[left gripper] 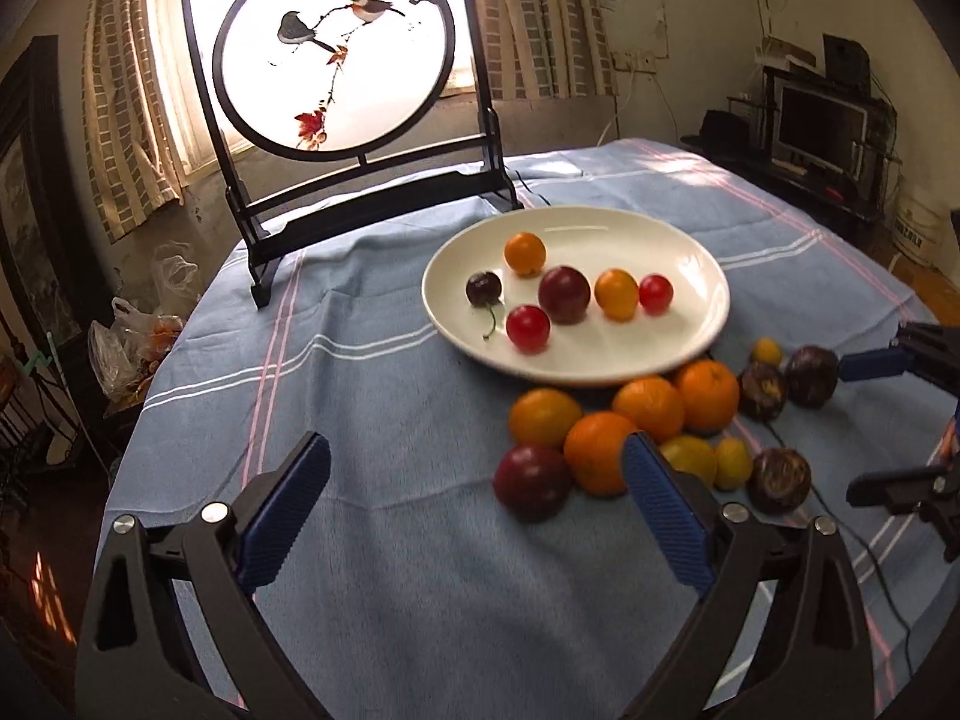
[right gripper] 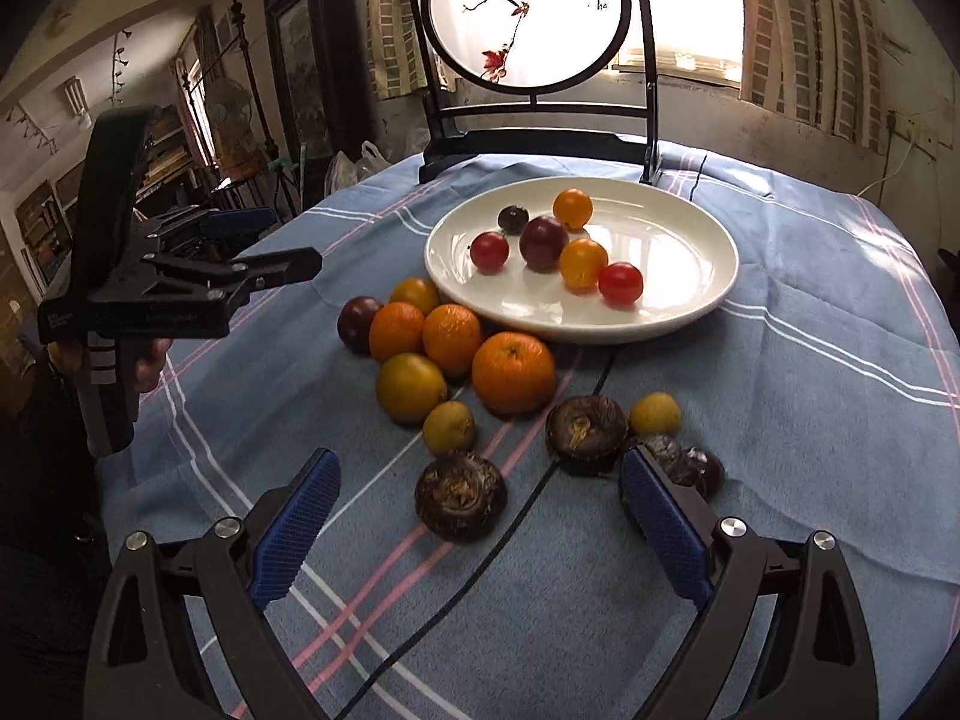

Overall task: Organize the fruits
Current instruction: 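Open both grippers and move back to the remaining fruits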

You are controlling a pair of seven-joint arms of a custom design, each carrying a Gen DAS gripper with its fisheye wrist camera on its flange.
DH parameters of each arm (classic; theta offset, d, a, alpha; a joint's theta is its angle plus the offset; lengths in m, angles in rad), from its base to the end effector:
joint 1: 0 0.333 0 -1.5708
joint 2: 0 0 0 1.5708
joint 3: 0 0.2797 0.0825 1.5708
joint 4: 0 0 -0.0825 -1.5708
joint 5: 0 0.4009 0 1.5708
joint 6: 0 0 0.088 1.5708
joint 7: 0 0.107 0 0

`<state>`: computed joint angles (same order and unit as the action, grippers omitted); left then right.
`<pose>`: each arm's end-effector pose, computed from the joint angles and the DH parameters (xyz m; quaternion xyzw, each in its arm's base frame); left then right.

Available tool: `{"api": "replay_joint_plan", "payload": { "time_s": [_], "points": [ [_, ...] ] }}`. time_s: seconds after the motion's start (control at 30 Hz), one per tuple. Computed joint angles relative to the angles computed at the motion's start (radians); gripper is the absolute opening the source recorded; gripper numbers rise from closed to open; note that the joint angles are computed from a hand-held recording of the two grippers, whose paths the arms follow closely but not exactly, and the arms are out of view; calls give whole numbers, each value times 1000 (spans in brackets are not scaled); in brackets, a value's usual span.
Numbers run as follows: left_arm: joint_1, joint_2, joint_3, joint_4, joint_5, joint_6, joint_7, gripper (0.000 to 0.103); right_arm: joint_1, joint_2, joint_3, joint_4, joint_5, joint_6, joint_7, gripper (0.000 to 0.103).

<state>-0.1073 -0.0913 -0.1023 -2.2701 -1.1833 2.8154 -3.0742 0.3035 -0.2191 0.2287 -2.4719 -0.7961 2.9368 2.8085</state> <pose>0.5471 -0.0703 0.3991 -0.3316 0.8437 -0.3490 0.2375 0.4136 0.2971 0.3878 -0.6685 0.6440 -0.1921 0.3186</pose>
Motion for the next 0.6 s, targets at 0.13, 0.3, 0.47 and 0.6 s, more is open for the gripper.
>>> {"api": "replay_joint_plan", "payload": {
  "time_s": [0.13, 0.3, 0.47, 0.6],
  "points": [
    [2, 10, -3, -33, 51, 12, 49, 97, 58, 60, -26, 37, 116, -46, -135, 91],
    [18, 57, -9, 0, 141, -6, -18, 97, 95, 113, -49, 86, 220, -85, -256, 74],
    [33, 87, -23, 28, 193, -26, -57, 97, 116, 153, -66, 121, 327, -128, -357, 68],
    [39, 117, -36, 51, 251, -22, -107, 97, 116, 154, -67, 126, 315, -134, -374, 54]
  ]
}}
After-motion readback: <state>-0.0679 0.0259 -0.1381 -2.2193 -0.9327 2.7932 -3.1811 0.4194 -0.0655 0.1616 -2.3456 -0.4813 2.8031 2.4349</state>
